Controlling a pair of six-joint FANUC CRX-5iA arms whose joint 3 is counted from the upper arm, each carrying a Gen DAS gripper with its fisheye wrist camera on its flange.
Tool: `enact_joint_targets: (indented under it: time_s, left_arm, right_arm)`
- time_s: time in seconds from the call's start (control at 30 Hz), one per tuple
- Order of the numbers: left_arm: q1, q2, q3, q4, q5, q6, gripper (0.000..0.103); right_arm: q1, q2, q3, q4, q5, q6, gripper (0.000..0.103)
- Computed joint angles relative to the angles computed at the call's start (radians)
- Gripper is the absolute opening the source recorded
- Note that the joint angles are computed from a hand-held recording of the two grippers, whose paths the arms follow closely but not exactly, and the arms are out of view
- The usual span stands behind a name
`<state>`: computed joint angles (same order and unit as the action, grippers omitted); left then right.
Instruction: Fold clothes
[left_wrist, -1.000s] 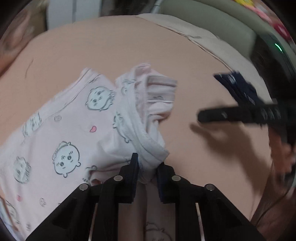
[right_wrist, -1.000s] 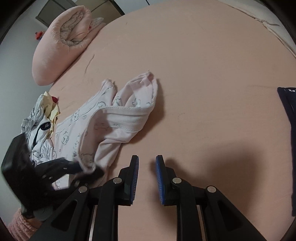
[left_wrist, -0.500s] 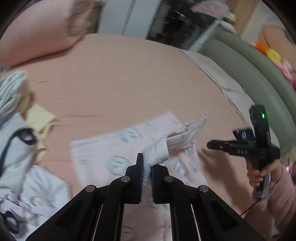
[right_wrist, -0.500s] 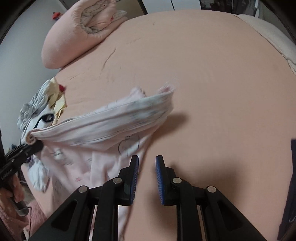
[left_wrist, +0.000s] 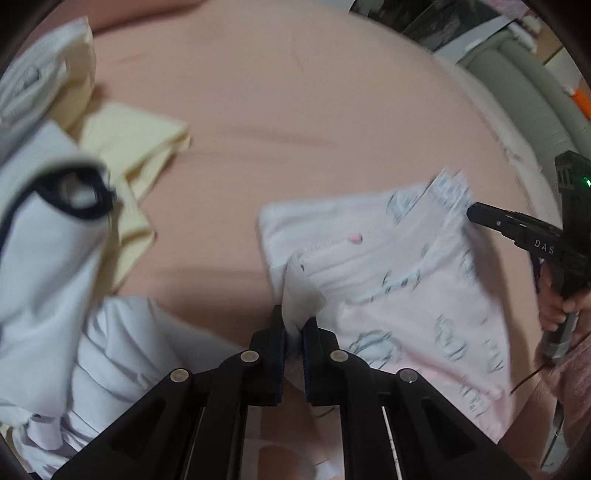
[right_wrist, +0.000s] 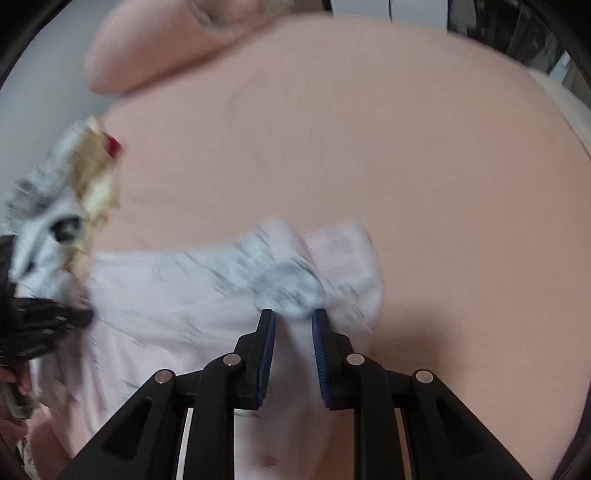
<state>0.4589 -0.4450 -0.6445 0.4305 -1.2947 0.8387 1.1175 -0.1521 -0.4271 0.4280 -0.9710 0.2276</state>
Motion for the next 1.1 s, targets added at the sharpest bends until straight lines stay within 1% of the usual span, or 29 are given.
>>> enact_joint_targets:
  time_s: [0.03, 0.07, 0.1, 0.13, 0.17, 0.2, 0.23, 0.3, 0.33, 0.37, 0.43, 0.47, 0.5, 0.53, 0.57, 0.6, 0.7, 0.73, 0.77, 0.8, 0.83, 0.87, 0.9, 0.93, 1.0, 1.03, 1.1]
  left_arm:
    - [-0.016, -0.008, 0.001, -0.011, 0.016, 0.004, 0.013]
    - [-0.038, -0.014, 0.004, -0.032, 0.037, 0.016, 0.013]
    - [-0.051, -0.023, -0.001, -0.035, 0.051, 0.014, 0.013]
    - [-0.049, -0.043, -0.015, -0.018, 0.064, 0.002, 0.013]
    - [-0.043, -0.067, -0.032, 0.006, 0.077, -0.012, 0.012]
    - [-0.035, -0.093, -0.045, 0.029, 0.084, -0.029, 0.012]
    - [-0.025, -0.120, -0.056, 0.054, 0.088, -0.048, 0.009]
    - [-0.012, -0.135, -0.058, 0.089, 0.086, -0.081, 0.009]
    - [-0.007, -0.139, -0.058, 0.105, 0.085, -0.096, 0.009]
    - [-0.014, -0.124, -0.051, 0.102, 0.079, -0.102, 0.009]
    - [-0.083, -0.072, -0.018, 0.022, 0.103, -0.011, 0.009]
    - [-0.102, -0.058, -0.013, 0.001, 0.106, 0.019, 0.009]
    - [-0.100, -0.061, -0.027, 0.009, 0.108, 0.018, 0.009]
    - [-0.093, -0.071, -0.046, 0.026, 0.112, 0.008, 0.009]
    - [-0.085, -0.080, -0.066, 0.044, 0.116, -0.002, 0.009]
    - [-0.081, -0.088, -0.078, 0.055, 0.116, -0.010, 0.009]
    - [-0.085, -0.081, -0.078, 0.047, 0.118, 0.018, 0.009]
    - [-0.087, -0.076, -0.073, 0.041, 0.116, 0.032, 0.009]
    - [-0.089, -0.076, -0.072, 0.040, 0.115, 0.042, 0.009]
    - [-0.089, -0.080, -0.074, 0.045, 0.115, 0.042, 0.009]
    - [-0.087, -0.092, -0.081, 0.058, 0.118, 0.031, 0.009]
    - [-0.080, -0.107, -0.092, 0.078, 0.120, 0.010, 0.009]
    - [-0.068, -0.121, -0.098, 0.092, 0.116, -0.016, 0.009]
    - [-0.070, -0.133, -0.101, 0.097, 0.117, -0.026, 0.009]
    - [-0.071, -0.151, -0.102, 0.115, 0.120, -0.050, 0.009]
    - [-0.069, -0.159, -0.102, 0.131, 0.122, -0.062, 0.009]
    - [-0.070, -0.142, -0.093, 0.160, 0.116, -0.083, 0.009]
  right_arm:
    - [0.009, 0.007, -0.008, 0.055, 0.005, -0.009, 0.020]
    - [0.005, 0.034, 0.002, 0.059, -0.007, 0.019, 0.020]
    - [-0.008, 0.072, 0.034, 0.018, -0.037, 0.083, 0.020]
    - [-0.021, 0.098, 0.050, -0.010, -0.052, 0.118, 0.020]
    - [-0.034, 0.117, 0.055, -0.030, -0.055, 0.134, 0.017]
    - [-0.038, 0.115, 0.048, -0.027, -0.050, 0.123, 0.016]
    - [-0.028, 0.108, 0.038, 0.003, -0.081, 0.088, 0.016]
    - [0.000, 0.099, 0.021, 0.074, -0.190, 0.004, 0.016]
    - [0.003, 0.067, -0.009, 0.093, -0.188, -0.046, 0.017]
    - [-0.008, 0.024, -0.040, 0.084, -0.136, -0.071, 0.020]
    - [-0.055, -0.038, -0.072, 0.019, 0.002, -0.066, 0.024]
    - [-0.073, -0.047, -0.073, -0.009, 0.046, -0.044, 0.028]
    - [-0.081, -0.039, -0.066, -0.019, 0.064, -0.007, 0.042]
    - [-0.082, -0.024, -0.059, -0.013, 0.074, 0.023, 0.053]
    - [-0.079, -0.005, -0.052, 0.000, 0.083, 0.045, 0.056]
    - [-0.081, 0.021, -0.039, 0.001, 0.088, 0.072, 0.056]
    - [-0.101, 0.123, 0.024, -0.024, 0.071, 0.150, 0.056]
    - [-0.103, 0.146, 0.035, -0.021, 0.071, 0.162, 0.055]
    - [-0.101, 0.159, 0.036, -0.010, 0.078, 0.168, 0.051]
    - [-0.096, 0.164, 0.035, 0.001, 0.089, 0.169, 0.028]
    - [-0.088, 0.163, 0.030, 0.013, 0.103, 0.166, 0.016]
    - [-0.079, 0.162, 0.021, 0.037, 0.109, 0.154, 0.014]
    - [-0.068, 0.159, 0.009, 0.070, 0.111, 0.136, 0.009]
    - [-0.056, 0.159, 0.007, 0.097, 0.108, 0.104, 0.008]
    - [-0.032, 0.161, 0.017, 0.144, 0.097, 0.025, 0.007]
    - [-0.024, 0.151, 0.006, 0.176, 0.100, -0.024, 0.007]
    - [-0.014, 0.115, -0.040, 0.256, 0.117, -0.136, 0.007]
